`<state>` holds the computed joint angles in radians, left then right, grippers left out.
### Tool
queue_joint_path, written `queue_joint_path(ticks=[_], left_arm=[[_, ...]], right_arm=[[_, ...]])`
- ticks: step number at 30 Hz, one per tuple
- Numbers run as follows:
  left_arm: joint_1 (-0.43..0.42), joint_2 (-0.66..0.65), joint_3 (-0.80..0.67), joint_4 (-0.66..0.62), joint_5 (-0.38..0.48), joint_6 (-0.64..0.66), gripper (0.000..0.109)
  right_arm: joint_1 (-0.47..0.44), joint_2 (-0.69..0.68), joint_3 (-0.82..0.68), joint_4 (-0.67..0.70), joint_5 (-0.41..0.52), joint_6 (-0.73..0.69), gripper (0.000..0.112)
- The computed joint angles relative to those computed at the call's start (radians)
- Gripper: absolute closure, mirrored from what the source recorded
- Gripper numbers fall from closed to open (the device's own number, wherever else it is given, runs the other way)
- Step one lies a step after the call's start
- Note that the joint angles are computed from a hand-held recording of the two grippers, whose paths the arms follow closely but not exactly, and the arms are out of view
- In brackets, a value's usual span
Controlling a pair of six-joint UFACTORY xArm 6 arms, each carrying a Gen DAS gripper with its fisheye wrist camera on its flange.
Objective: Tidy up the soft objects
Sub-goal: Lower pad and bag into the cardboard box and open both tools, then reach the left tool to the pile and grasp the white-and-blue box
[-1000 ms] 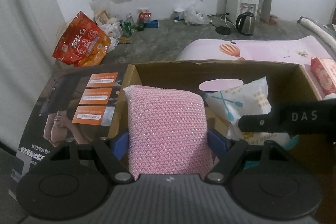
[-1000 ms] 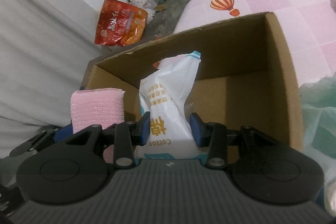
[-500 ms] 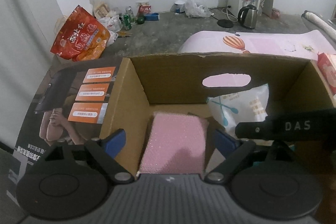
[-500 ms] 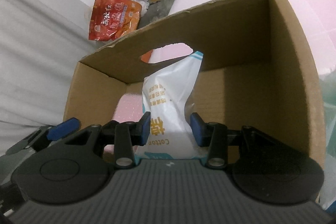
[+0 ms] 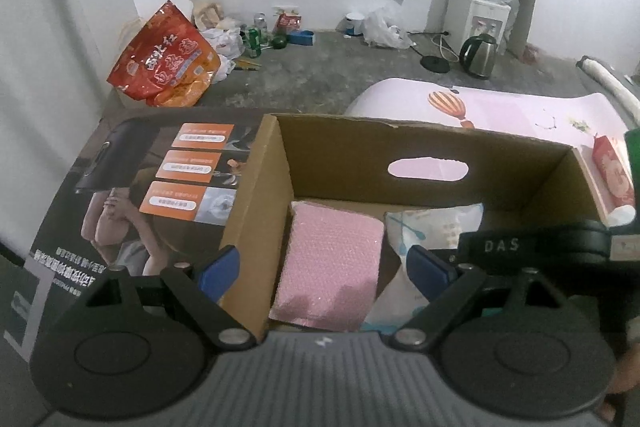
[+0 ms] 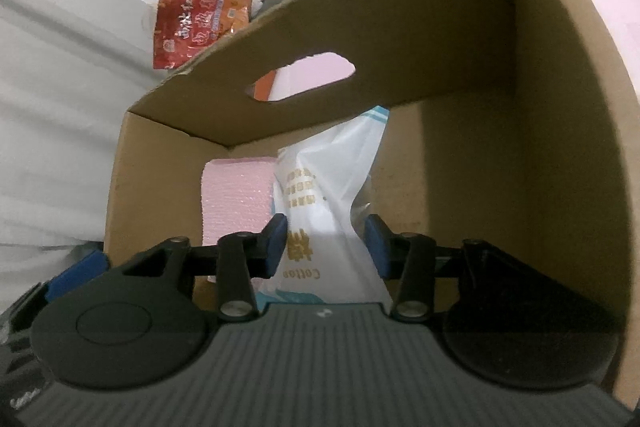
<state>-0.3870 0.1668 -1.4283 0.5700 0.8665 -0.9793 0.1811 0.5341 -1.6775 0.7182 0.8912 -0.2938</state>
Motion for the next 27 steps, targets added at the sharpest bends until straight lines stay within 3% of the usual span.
queue_joint_path(ticks=[4, 7, 13, 19, 27], left_arm=[[-0.004, -0.043, 0.033, 0.013, -0.01, -0.03, 0.015], [-0.01, -0.077, 0.055, 0.03, -0.016, -0.063, 0.014], [-0.057, -0.15, 0.095, 0.08, 0.003, -0.117, 0.014], [-0.149, -0.262, 0.182, 0.181, -0.018, -0.219, 0.01], [-0.322, -0.346, 0.249, 0.335, -0.068, -0.41, 0.006]], right_arm=[[0.012, -0.052, 0.055, 0.015, -0.056, -0.045, 0.044], [0.02, -0.109, 0.112, 0.052, -0.112, -0.099, 0.042], [-0.008, -0.25, 0.234, 0.201, -0.128, -0.242, 0.042], [-0.128, -0.447, 0.417, 0.415, 0.005, -0.435, 0.042], [-0.469, -0.668, 0.63, 0.549, 0.297, -0.605, 0.038]])
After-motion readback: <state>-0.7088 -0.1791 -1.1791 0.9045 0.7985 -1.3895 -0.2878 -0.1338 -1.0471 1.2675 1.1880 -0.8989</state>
